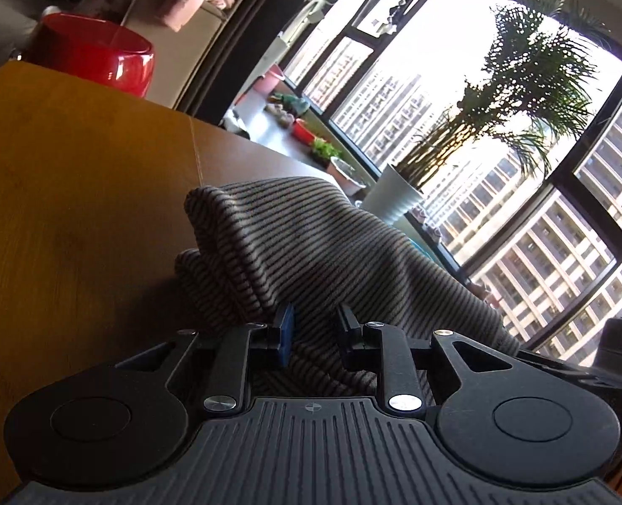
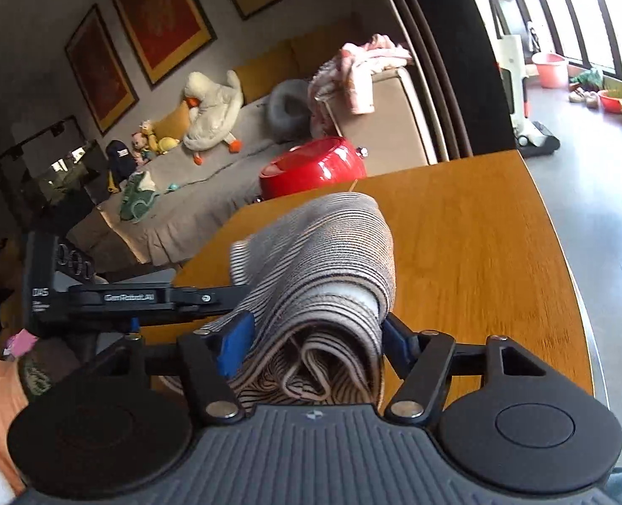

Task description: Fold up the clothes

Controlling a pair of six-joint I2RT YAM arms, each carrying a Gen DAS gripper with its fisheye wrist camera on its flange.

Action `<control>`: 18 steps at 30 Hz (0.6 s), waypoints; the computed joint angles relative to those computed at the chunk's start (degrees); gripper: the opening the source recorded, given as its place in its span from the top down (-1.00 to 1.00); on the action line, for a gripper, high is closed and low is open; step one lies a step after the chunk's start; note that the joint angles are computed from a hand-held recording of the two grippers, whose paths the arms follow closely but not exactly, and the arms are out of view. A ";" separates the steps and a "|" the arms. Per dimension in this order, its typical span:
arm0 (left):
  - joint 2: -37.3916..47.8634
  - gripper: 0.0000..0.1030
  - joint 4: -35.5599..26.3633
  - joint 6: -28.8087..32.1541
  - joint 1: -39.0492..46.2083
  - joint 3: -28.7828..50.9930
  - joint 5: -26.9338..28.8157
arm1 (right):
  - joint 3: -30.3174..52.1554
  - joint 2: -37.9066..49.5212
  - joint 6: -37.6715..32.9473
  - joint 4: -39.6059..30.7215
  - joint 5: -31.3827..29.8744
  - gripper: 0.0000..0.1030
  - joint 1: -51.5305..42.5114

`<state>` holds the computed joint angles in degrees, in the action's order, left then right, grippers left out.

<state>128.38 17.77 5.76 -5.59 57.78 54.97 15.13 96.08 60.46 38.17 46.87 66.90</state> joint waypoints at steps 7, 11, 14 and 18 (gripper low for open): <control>0.23 0.53 0.46 0.40 -0.28 0.08 0.25 | 4.19 3.57 5.57 -12.47 -2.86 -0.42 -2.89; 0.41 0.53 0.39 0.28 -0.14 0.16 0.59 | 5.90 -4.75 -2.02 -19.69 1.92 -0.49 -2.39; 0.48 0.53 0.46 0.31 -0.08 0.14 0.74 | 5.05 -9.72 -11.20 -15.36 0.68 -0.74 -7.43; 0.70 0.53 -0.21 0.55 0.22 0.53 1.30 | 6.48 -4.72 -18.14 -5.96 -11.82 -0.79 -21.44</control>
<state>129.08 17.56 6.31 -5.38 58.30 56.27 21.61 91.36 42.32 32.20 35.05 45.46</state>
